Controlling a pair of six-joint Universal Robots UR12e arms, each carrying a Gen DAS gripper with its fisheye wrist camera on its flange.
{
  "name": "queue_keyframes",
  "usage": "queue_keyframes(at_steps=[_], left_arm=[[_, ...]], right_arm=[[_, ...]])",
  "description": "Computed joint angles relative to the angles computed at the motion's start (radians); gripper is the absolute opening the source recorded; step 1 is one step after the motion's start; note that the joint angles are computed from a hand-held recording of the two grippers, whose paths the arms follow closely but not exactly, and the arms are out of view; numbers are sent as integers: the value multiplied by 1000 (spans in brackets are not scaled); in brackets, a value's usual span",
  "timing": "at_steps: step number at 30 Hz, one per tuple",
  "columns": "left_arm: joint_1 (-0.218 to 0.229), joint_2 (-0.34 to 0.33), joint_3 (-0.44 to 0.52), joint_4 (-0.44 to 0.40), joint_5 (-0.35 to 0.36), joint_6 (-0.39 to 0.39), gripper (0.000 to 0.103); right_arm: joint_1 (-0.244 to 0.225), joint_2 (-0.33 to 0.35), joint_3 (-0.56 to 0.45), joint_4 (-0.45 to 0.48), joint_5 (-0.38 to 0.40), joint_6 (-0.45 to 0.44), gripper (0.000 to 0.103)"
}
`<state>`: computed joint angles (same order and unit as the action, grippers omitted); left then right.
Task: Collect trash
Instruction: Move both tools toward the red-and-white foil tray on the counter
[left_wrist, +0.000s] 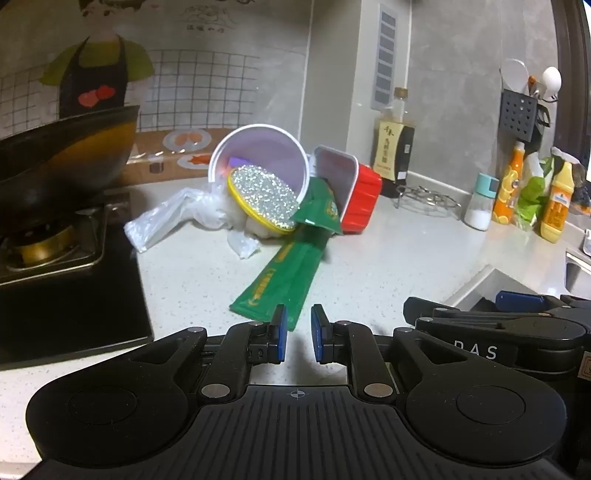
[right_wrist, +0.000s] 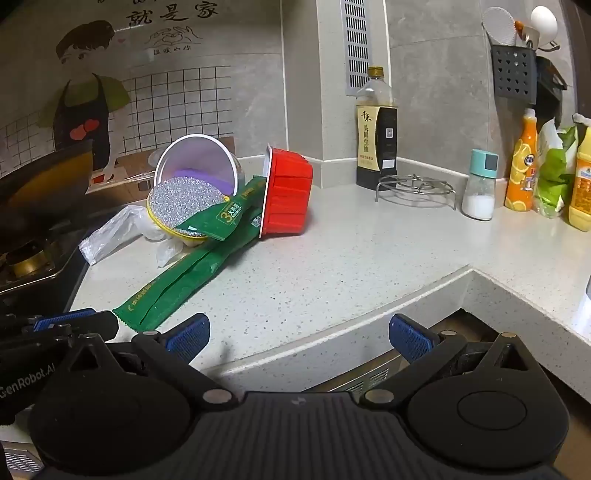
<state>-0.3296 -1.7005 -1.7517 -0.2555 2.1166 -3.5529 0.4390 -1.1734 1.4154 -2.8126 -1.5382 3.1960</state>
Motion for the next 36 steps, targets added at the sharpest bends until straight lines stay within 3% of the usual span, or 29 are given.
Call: queue_keyframes(at_steps=[12,25,36], left_arm=[[-9,-1,5,-6,14,-11,17],[7,1,-13,40,-14,-24,17],[11,3,-5,-18,-9,-38,17]], right_arm=[[1,-2,2,-1,-5,-4,103],[5,0,-1,7,-12,-13,103],[8,7,-8,11,-21,-21,103]])
